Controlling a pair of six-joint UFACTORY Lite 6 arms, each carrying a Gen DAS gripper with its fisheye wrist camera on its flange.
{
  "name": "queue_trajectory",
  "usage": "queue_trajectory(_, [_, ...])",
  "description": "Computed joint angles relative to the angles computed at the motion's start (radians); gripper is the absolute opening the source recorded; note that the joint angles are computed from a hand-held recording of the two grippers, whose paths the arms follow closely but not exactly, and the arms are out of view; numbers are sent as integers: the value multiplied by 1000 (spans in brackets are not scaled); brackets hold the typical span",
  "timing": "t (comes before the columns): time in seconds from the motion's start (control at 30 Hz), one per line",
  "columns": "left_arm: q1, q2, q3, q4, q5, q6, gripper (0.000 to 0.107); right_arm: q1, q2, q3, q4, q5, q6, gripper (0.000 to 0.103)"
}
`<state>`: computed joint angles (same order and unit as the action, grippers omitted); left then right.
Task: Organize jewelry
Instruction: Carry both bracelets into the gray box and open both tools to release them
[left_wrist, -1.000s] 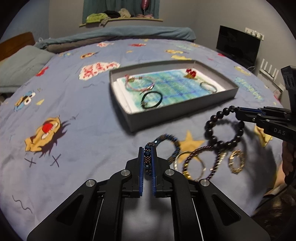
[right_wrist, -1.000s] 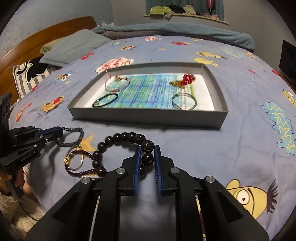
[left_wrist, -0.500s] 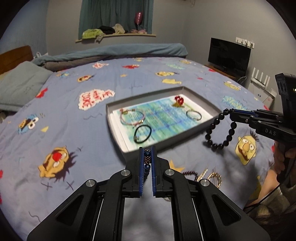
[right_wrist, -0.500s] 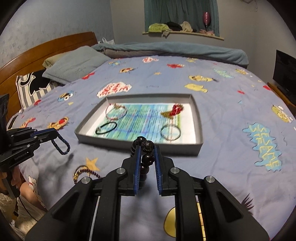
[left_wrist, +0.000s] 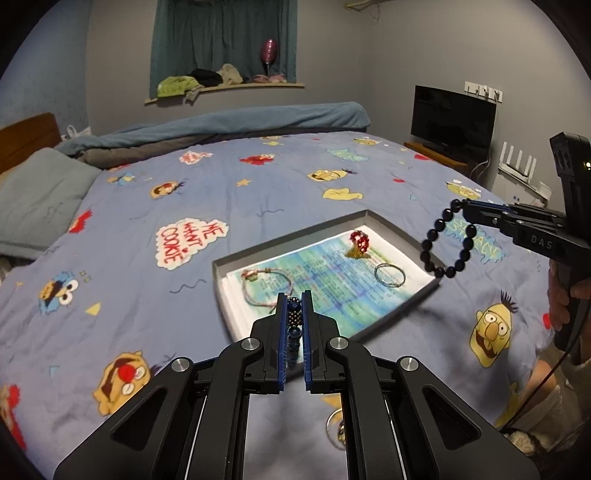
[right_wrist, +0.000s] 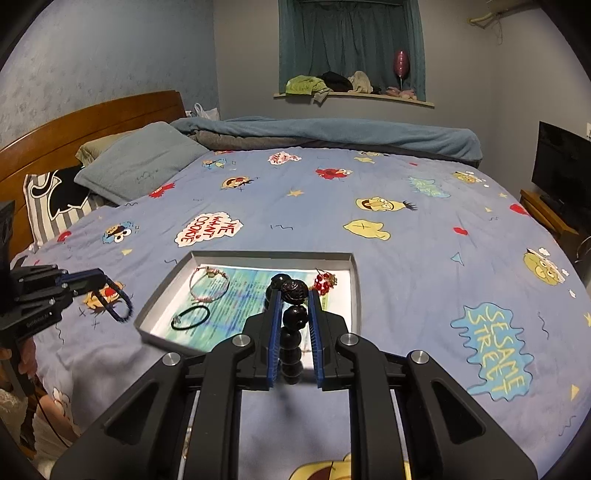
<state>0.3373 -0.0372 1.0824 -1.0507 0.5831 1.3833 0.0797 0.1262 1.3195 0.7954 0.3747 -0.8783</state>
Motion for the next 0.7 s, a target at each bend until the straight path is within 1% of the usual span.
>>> queue_trajectory(0.17, [-60,84,54,6,-30,-30,8,21,87,63,7,-5,7,14])
queue_trajectory(0.4, [-135,166,68,-38,-75,-15,8,51,202,102,99,-7,-52,14])
queue_trajectory(0.57, [-150,224,77,-32,-94,-24,8,60,265,123,64,-25,-19,14])
queue_trajectory(0.7, [-122,278,96,-7,-96,-45,8,42,288,134,34,-27,10,14])
